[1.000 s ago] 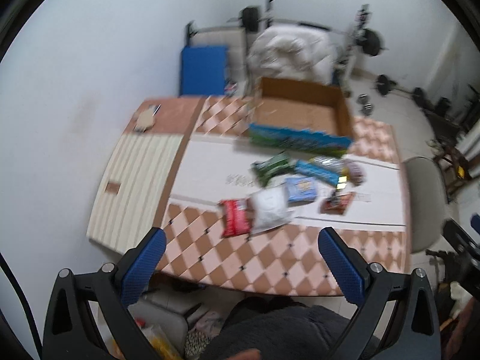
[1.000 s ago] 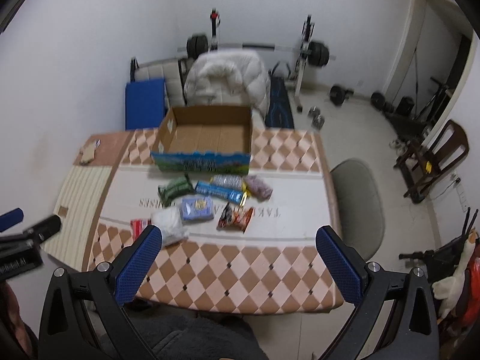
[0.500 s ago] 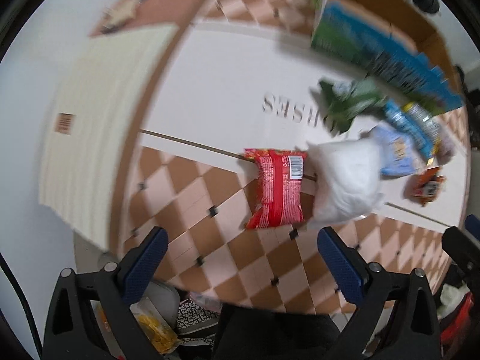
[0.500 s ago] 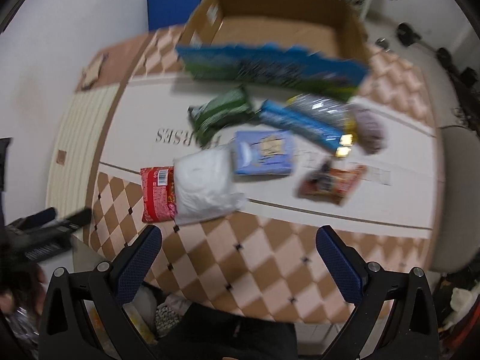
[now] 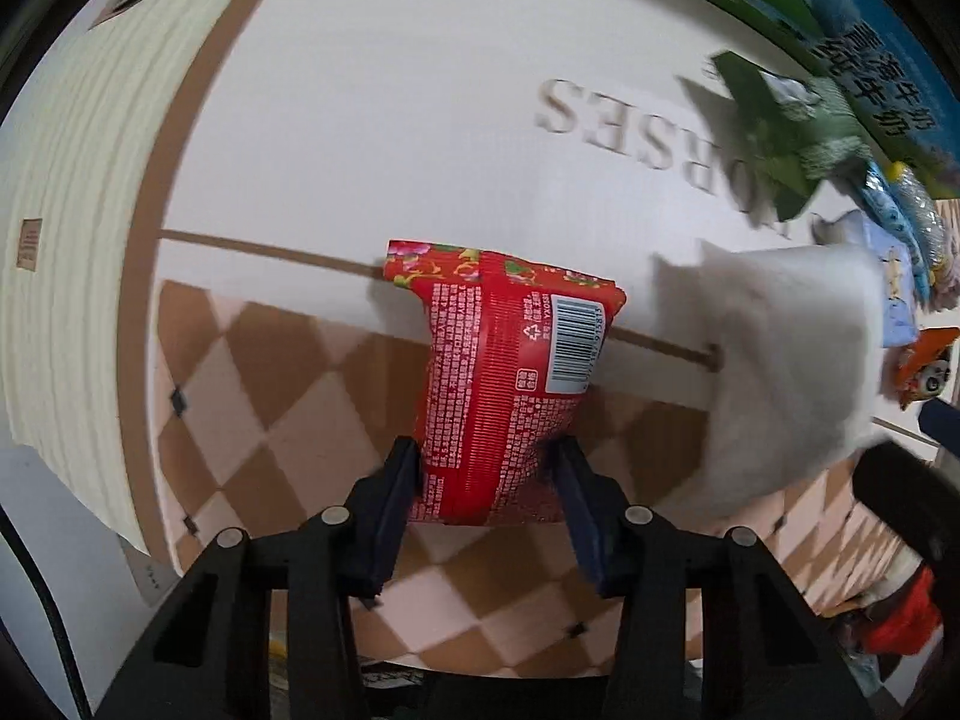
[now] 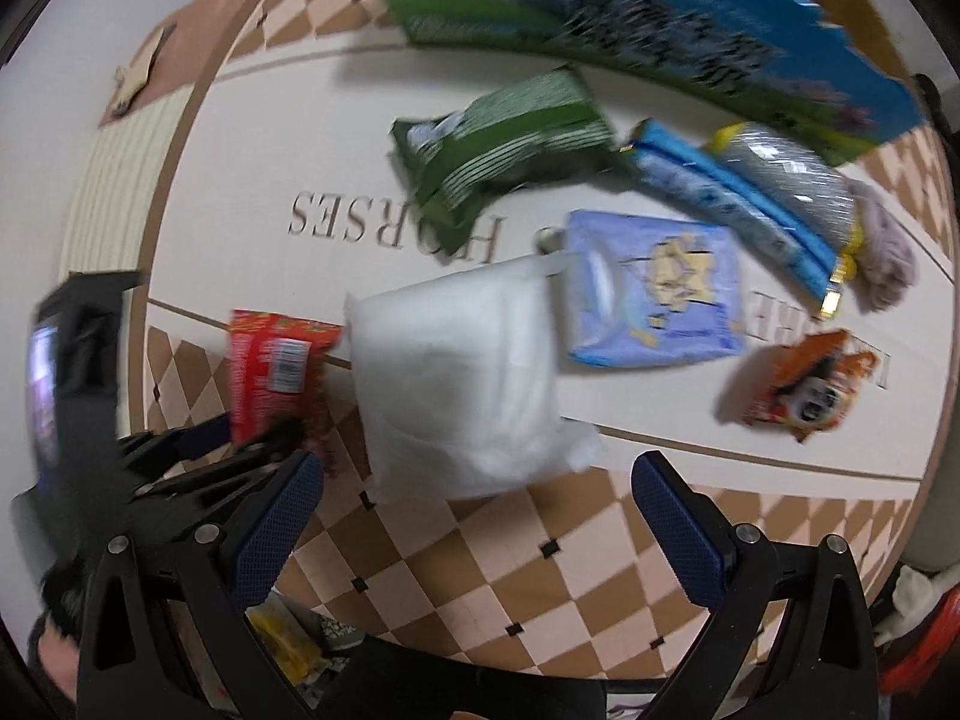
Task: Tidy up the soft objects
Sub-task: 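Grasp the red snack bag with the left gripper while the right gripper grasps the white cotton pack, then carry the white cotton pack into the box with the right gripper and release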
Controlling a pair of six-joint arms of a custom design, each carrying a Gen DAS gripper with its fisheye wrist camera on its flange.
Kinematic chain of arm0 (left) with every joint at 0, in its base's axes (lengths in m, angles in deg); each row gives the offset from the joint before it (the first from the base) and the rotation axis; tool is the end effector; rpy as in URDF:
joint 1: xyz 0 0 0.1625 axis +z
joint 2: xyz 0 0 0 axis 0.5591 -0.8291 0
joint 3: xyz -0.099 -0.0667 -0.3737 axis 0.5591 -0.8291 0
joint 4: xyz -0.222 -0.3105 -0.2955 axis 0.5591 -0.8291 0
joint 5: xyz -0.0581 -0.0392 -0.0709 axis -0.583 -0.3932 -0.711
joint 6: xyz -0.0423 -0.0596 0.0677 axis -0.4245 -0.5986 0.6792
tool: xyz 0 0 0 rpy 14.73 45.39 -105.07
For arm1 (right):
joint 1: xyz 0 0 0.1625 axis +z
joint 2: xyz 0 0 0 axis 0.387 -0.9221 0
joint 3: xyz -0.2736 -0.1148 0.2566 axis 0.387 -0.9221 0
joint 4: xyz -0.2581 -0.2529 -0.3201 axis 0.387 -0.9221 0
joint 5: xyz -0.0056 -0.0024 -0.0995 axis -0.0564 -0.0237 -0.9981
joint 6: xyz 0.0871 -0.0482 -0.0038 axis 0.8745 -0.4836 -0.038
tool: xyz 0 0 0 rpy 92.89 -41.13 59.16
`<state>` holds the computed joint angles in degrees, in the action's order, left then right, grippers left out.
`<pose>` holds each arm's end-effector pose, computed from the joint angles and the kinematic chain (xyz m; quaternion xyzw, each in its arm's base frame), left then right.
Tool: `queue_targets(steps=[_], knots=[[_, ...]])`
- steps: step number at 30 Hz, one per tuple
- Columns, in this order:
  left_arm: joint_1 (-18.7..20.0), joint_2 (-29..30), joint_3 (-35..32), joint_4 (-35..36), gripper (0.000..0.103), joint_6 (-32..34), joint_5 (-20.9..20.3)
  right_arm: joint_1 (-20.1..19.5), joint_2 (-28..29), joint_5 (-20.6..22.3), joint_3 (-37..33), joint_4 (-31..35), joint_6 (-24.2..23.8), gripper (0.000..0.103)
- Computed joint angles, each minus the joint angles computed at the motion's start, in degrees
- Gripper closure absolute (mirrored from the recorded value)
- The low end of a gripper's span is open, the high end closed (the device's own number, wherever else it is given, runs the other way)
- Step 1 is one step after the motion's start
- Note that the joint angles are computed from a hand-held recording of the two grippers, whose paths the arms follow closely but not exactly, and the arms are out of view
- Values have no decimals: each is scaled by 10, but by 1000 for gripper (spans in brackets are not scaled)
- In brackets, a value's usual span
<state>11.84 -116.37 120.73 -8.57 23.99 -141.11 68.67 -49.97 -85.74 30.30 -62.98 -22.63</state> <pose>-0.3152 -0.5737 -0.0206 0.1252 0.9104 0.1330 0.3712 0.0904 -0.5102 0.2773 -0.1550 -0.9429 0.0263 0.2935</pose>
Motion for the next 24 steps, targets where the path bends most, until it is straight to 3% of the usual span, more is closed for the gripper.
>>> queue_targets(steps=[3,6,7,8,9,13,15,20,24], knots=[[11,-12,10,-18,53,4,-25,-6,38,-10,-12,-1,3,0],[14,-17,12,-22,55,7,-37,-11,66,-23,-22,12,13,1],[12,-19,13,-23,56,5,-37,-14,70,-24,-23,15,19,5],[11,-22,15,-25,58,3,-38,-17,72,-23,-23,21,27,22],[8,-28,21,-30,61,-1,-37,-18,73,-30,-22,26,34,27],[-14,-45,29,-24,65,-20,-21,-7,51,-33,-9,20,36,40],[-29,-53,22,-18,66,-24,-20,-7,25,-4,-2,20,37,43],[-78,-48,-48,0,67,-3,-19,10,-57,48,0,35,28,43],[-90,29,-197,7,68,53,-16,25,-107,78,-52,54,4,43]])
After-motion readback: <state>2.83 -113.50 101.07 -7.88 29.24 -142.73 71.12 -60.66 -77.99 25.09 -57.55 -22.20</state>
